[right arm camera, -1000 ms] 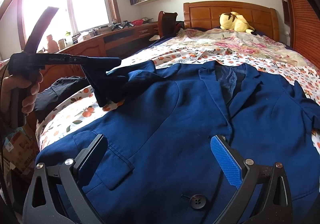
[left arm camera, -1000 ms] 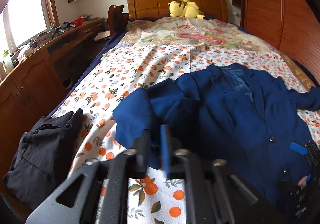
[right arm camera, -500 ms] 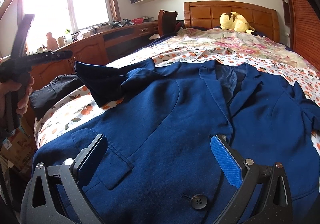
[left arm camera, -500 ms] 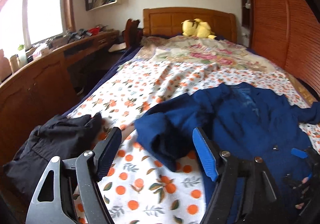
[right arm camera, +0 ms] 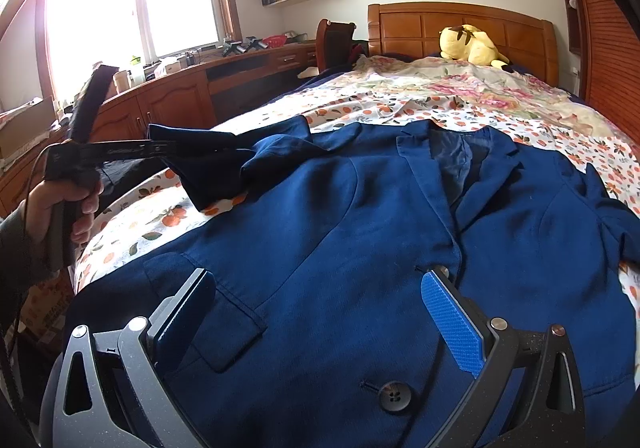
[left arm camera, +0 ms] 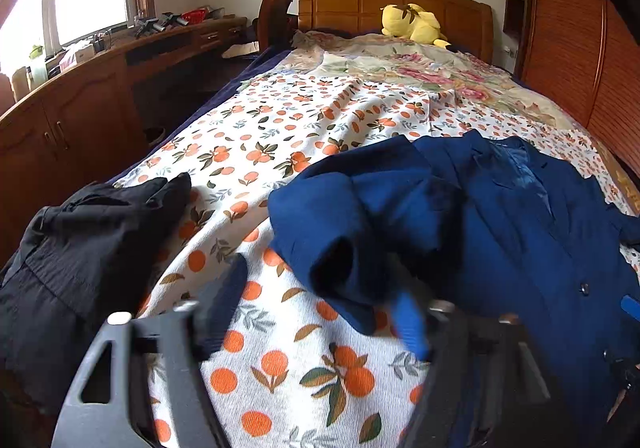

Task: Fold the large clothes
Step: 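Carry the sleeve across the jacket body with the left tool and open it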

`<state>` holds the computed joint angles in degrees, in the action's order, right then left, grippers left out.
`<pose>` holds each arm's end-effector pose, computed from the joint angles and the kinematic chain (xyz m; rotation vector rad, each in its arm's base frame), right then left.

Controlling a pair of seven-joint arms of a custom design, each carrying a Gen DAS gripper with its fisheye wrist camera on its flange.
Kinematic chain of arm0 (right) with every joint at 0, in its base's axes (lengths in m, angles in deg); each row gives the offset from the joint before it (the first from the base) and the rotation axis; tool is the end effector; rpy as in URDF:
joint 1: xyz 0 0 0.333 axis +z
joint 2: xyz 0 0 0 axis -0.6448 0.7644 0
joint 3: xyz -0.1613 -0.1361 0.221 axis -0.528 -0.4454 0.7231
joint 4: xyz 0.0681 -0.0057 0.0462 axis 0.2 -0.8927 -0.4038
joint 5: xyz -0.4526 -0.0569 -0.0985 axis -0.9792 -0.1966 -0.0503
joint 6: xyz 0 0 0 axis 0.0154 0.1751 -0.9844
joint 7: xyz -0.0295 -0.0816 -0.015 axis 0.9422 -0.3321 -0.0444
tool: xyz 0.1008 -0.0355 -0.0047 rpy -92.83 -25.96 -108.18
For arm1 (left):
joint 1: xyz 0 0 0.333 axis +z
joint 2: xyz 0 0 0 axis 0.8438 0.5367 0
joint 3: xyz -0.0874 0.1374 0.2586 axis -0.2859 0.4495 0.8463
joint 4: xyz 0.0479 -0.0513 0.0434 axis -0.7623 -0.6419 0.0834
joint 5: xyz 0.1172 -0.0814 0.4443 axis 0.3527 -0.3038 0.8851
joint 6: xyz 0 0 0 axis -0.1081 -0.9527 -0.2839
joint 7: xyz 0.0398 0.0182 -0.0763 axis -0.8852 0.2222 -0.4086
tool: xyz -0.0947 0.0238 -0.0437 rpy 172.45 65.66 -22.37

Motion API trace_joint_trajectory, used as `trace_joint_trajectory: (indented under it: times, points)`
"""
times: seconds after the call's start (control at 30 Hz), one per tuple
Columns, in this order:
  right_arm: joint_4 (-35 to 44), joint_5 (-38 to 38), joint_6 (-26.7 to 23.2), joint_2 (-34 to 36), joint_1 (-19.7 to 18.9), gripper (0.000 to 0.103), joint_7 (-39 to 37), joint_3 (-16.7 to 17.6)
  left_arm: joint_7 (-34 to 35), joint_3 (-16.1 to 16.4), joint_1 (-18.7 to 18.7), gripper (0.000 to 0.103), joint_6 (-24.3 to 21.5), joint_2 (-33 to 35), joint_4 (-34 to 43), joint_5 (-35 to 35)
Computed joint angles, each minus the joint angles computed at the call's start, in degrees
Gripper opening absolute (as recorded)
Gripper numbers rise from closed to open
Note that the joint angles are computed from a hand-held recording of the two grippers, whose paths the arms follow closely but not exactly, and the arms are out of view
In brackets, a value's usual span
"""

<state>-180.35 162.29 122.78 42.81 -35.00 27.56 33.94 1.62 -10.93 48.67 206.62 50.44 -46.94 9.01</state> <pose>0.6180 0.0034 0.3768 -1.8686 1.1021 -0.5142 0.7001 -0.1798 0.3602 -1.7993 1.6164 -0.7199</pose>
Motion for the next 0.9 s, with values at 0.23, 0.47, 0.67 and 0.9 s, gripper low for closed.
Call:
trace_joint_trajectory:
  times: [0.23,0.47,0.67,0.9]
  points:
    - [-2.0,1.4,-0.4,-2.6,-0.9,0.102,-0.9,-1.3,3.8,-1.0,-1.8,0.006,-4.5,1.5,5.6,-2.9]
    - [-4.4,5.3,-0.5,-5.7,-2.7,0.102,-3.2,-3.7,5.6,-2.4,-6.2,0.006,-6.0,3.0,13.7,0.0]
    - [-6.2,8.2,1.0,-7.9,-3.6,0.102,-4.0,-4.8,9.8,-3.1,-10.0,0.006,-6.7,6.2,19.9,0.1]
    - [-7.7,7.6,2.5,-9.2,-3.7,0.102,-2.3,-5.0,14.1,-4.4,-11.2,0.008,-7.1,6.5,19.2,-4.5]
